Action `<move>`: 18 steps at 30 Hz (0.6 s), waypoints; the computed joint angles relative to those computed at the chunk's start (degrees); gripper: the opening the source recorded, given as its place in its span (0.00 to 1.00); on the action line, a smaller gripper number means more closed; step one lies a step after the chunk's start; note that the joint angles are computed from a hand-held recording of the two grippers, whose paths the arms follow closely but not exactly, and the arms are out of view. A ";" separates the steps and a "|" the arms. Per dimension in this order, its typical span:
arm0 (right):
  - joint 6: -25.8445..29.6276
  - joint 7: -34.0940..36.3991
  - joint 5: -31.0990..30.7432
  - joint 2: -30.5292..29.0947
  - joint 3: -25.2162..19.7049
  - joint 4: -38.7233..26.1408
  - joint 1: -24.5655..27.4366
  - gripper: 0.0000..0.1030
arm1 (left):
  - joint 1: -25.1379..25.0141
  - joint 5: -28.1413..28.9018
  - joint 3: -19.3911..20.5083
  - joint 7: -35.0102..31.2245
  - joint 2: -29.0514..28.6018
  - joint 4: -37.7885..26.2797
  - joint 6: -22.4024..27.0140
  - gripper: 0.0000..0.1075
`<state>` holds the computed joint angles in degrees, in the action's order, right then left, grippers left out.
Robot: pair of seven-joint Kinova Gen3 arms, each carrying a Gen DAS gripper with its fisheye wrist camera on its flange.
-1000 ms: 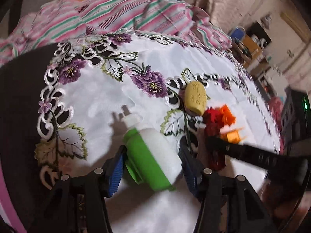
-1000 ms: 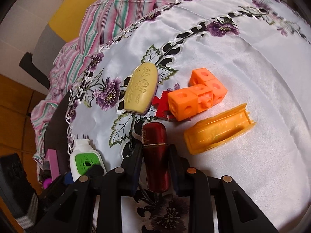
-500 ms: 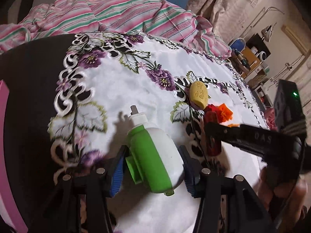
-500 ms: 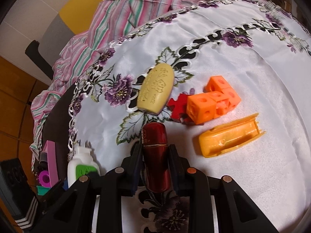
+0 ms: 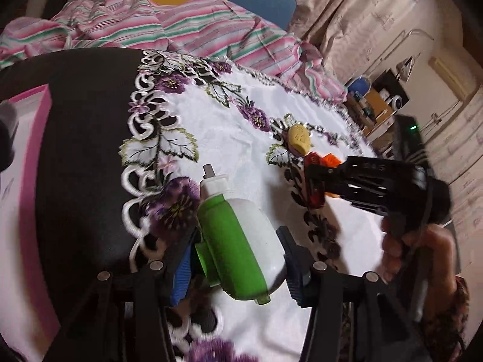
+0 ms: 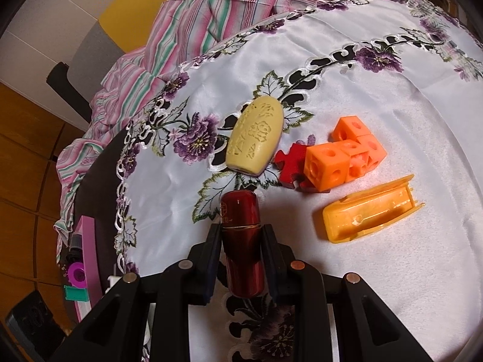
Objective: Organize rigid objects
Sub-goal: 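Lift the white-green bottle with left tool while right tool lifts the red tube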
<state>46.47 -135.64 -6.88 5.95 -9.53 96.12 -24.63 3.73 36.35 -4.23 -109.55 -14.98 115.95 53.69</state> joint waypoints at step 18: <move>0.81 -1.18 0.33 -0.10 0.23 0.09 0.07 0.26 | -5.46 -3.94 -15.22 -5.99 -13.23 2.95 11.45 0.49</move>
